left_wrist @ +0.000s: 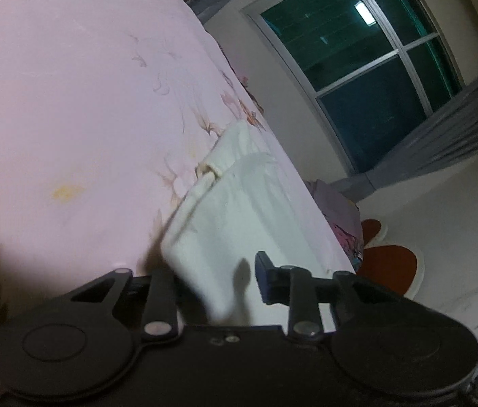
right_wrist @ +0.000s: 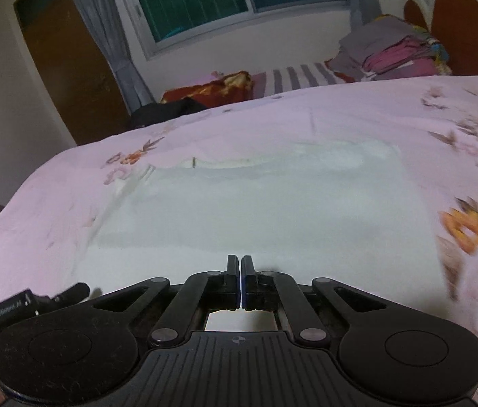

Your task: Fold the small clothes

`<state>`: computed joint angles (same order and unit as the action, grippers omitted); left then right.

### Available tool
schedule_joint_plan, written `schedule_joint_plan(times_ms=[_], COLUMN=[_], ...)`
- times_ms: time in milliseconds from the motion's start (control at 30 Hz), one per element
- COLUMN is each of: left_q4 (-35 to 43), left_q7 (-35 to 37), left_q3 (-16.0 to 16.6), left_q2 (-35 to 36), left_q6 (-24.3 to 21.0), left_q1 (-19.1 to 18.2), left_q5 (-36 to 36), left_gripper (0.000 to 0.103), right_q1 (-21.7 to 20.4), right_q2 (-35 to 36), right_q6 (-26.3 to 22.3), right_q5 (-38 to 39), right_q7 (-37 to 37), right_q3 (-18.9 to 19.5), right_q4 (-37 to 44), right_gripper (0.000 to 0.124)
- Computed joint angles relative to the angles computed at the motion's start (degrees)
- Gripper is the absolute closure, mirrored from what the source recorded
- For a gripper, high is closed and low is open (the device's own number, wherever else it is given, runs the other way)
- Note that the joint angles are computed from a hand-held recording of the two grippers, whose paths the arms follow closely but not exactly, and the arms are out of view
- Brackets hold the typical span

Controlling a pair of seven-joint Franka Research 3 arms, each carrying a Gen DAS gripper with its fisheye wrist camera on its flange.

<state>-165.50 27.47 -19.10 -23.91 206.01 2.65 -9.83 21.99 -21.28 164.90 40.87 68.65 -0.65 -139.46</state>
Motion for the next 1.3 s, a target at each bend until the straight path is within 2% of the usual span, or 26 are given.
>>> schedule_joint_plan(times_ms=[33,67,100,167,200,233,267,300,333,367,433,533,567,600,633,667,767,833,900,1000,1133,1233,1267,1300], left_q4=[0.97,1.42,1.98,1.52,1.3,0.95,1.06,1.26,1.37,0.91,0.58,2.62,3.04,4.06,4.75,5.72,9.79,12.45,16.12,21.94,31.64,38.04,40.42,41.93], left_q7=[0.54,1.12,1.4,0.57,0.3,1.13,-0.4,0.13,0.69,-0.25,-1.24,0.59,-0.12,-1.18,-1.75,-1.47,1.69,3.88,6.62,9.84,15.22,15.79,16.62,20.51], left_q3=[0.02,-0.43,0.85,2.04,2.2,3.93,4.6,3.27,-0.06,-1.5,-1.83,-8.62,-10.2,-11.55,-11.56,-10.91,-13.38,-14.9,-14.7,-16.07,-17.9,-19.78,-20.36,-19.03], left_q2=[0.47,-0.22,-0.05,-1.24,-1.83,-2.01,-2.1,-2.8,-3.4,-3.06,-2.61,-4.25,-4.82,-4.72,-4.44,-4.45,-7.65,-8.95,-7.77,-5.23,1.94,8.9,12.06,14.98], left_q6=[-1.51,-3.83,-5.26,-5.22,-4.87,-4.05,-4.26,-6.36,-7.84,-6.12,-4.83,-9.25,-10.22,-11.39,-12.21,-14.58,-25.59,-27.63,-29.84,-32.3,-37.11,-41.3,-43.28,-44.61], left_q1=[0.3,0.56,-0.04,-0.66,-0.57,-2.07,-1.57,-0.28,2.8,4.32,4.69,10.43,11.79,13.21,13.62,13.45,16.7,17.86,16.75,15.53,11.44,8.58,7.31,4.3], left_q5=[0.36,0.57,2.21,3.62,4.14,4.34,7.41,6.82,5.02,4.55,3.89,2.84,2.64,2.6,3.28,4.71,11.04,15.83,19.81,25.62,32.09,35.37,36.37,33.71], left_gripper=[0.084,0.094,0.096,0.097,0.097,0.097,0.095,0.086,0.082,0.082,0.081,0.073,0.071,0.075,0.08,0.097,0.097,0.097,0.097,0.097,0.097,0.097,0.094,0.08], right_q1=[0.32,0.53,0.58,-0.26,-2.53,-2.79,-2.16,-2.52,-2.35,-1.68,-0.86,-2.34,-1.92,-1.49,-1.49,-1.61,-1.68,-2.68,-2.84,-5.2,-9.5,-12.89,-13.94,-15.07], right_q2=[1.5,3.15,4.46,6.69,8.11,8.88,8.95,8.8,8.44,8.0,7.85,9.89,10.04,10.27,10.22,10.28,10.54,9.7,7.9,5.01,2.02,1.04,1.25,1.65], right_q6=[0.16,0.24,0.4,-0.09,-1.48,-2.11,-1.75,-2.51,-2.33,-1.37,0.25,-2.42,-2.01,-1.38,-1.9,-2.8,-7.27,-8.78,-7.75,-9.81,-13.4,-16.62,-18.45,-20.12], right_q5=[0.13,0.26,0.39,-0.93,-5.37,-5.79,-3.91,-4.42,-3.64,-1.76,0.69,-2.54,-1.43,-0.34,0.42,1.23,7.13,10.98,17.26,23.04,25.69,25.73,25.57,24.96], right_q7=[-0.11,-0.2,-0.22,1.11,4.77,5.64,4.52,5.08,4.81,3.55,1.67,3.82,1.81,0.11,-0.48,-0.51,-4.7,-6.13,-10.47,-13.02,-15.53,-17.21,-17.41,-17.21], right_q3=[0.0,0.07,0.25,1.23,2.98,3.02,2.4,2.49,2.34,1.92,1.46,2.33,1.93,1.81,1.62,1.42,-0.54,-1.17,-2.29,-4.86,-8.28,-10.42,-11.23,-11.71], right_q4=[1.22,2.54,3.44,4.7,5.14,5.35,5.4,5.72,5.72,5.45,5.39,6.9,6.77,6.86,7.0,7.32,8.89,9.19,8.3,6.67,5.22,5.26,5.73,6.29], right_gripper=[0.124,0.124,0.124,0.124,0.124,0.124,0.124,0.124,0.124,0.124,0.124,0.124,0.124,0.124,0.124,0.124,0.124,0.124,0.124,0.124,0.124,0.124,0.124,0.124])
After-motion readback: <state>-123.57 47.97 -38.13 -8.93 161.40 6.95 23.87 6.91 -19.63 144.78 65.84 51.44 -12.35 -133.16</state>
